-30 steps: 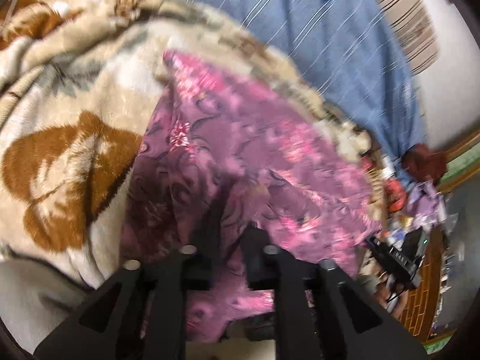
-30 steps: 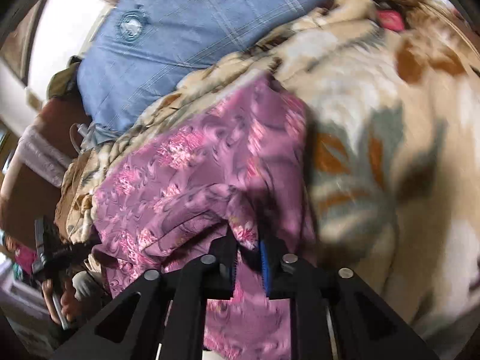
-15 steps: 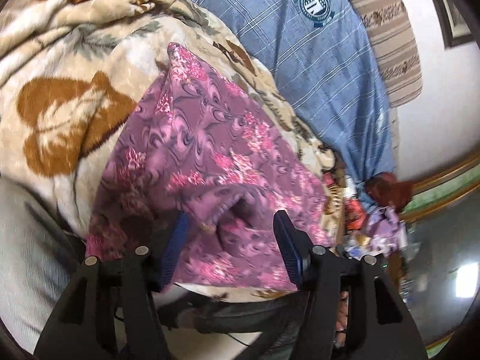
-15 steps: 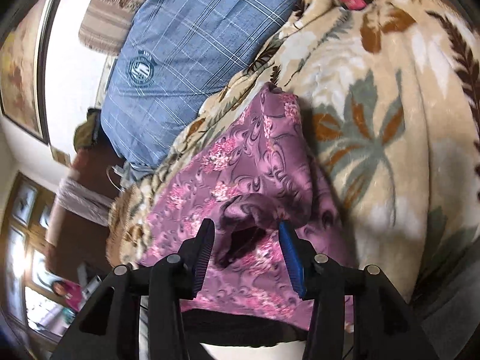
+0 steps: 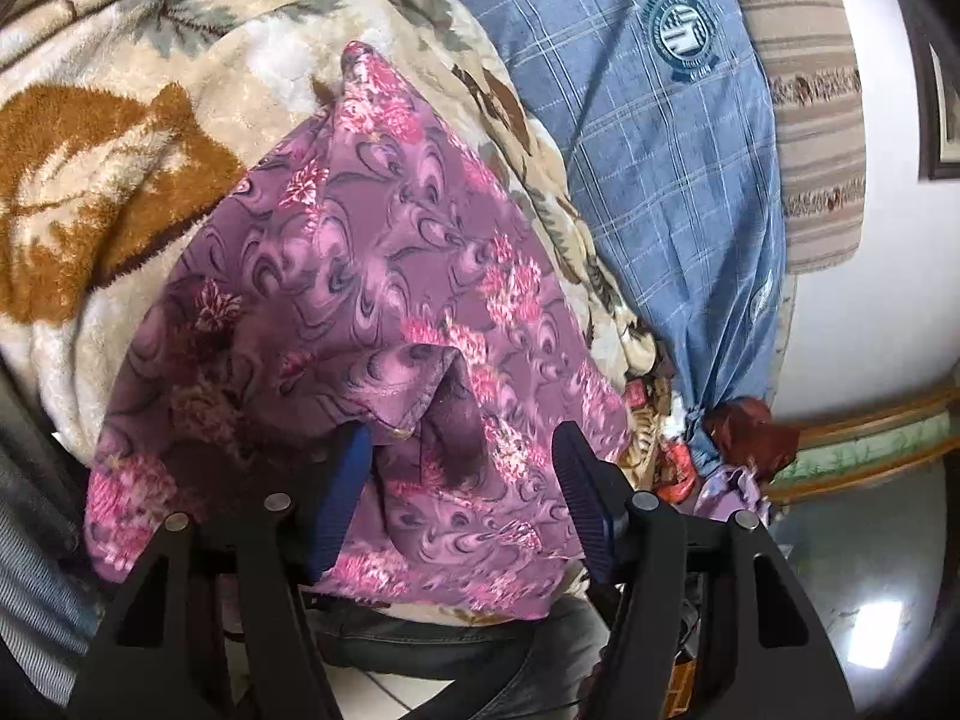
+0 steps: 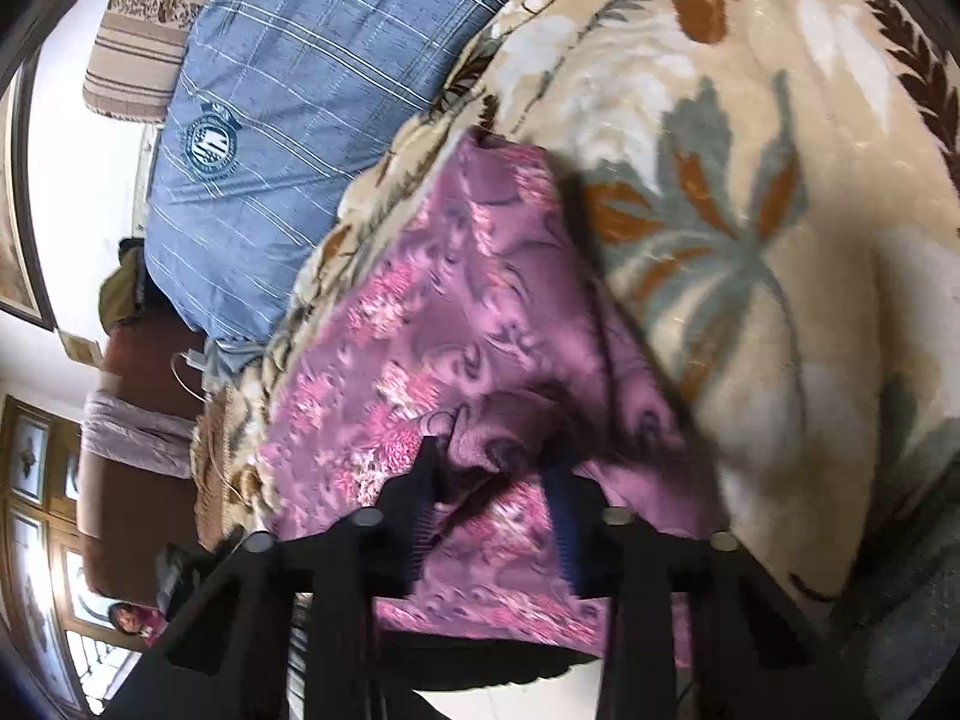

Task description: Fold small clothes

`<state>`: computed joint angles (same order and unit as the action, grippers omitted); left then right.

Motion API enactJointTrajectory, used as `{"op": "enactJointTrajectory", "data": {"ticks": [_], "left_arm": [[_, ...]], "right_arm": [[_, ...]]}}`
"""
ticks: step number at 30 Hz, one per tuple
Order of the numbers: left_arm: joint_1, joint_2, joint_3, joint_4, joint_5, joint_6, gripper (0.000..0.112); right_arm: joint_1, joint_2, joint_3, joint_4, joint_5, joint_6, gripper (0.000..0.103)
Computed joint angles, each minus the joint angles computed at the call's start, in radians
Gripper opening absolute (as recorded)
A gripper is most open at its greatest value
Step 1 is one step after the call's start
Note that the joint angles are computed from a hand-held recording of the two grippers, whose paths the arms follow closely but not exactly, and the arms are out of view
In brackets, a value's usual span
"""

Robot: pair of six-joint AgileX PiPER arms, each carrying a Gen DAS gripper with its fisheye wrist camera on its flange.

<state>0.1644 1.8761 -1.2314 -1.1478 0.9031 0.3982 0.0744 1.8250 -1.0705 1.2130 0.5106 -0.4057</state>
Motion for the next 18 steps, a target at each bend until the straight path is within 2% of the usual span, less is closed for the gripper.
{"op": "enactJointTrajectory", "data": {"ticks": [3, 6, 7, 11, 13, 15, 18], "left_arm": [[0.014, -0.041, 0.055, -0.01, 0.031, 0.017, 0.063], [0.038, -0.073, 0.121, -0.017, 0.042, 0.029, 0.063], [0.046, -0.077, 0.133, -0.015, 0.044, 0.029, 0.063], [0.073, -0.114, 0.181, -0.022, 0.045, 0.04, 0.063], [0.073, -0.133, 0.186, -0.036, 0.048, 0.049, 0.063], [0.062, -0.14, 0.171, -0.044, 0.048, 0.051, 0.064], [0.034, -0.108, 0.117, -0.037, 0.017, 0.034, 0.066]], "right_arm": [[0.005, -0.027, 0.037, -0.058, -0.005, 0.02, 0.02], [0.018, -0.04, 0.068, -0.094, -0.023, 0.035, 0.02], [0.019, -0.037, 0.077, -0.069, -0.023, 0.007, 0.024], [0.006, -0.041, 0.11, 0.047, -0.007, -0.122, 0.027], [0.001, -0.062, 0.123, 0.082, 0.0, -0.156, 0.043], [-0.008, -0.095, 0.142, 0.115, -0.001, -0.188, 0.049], [-0.031, -0.111, 0.152, 0.17, 0.028, -0.235, 0.049]]}}
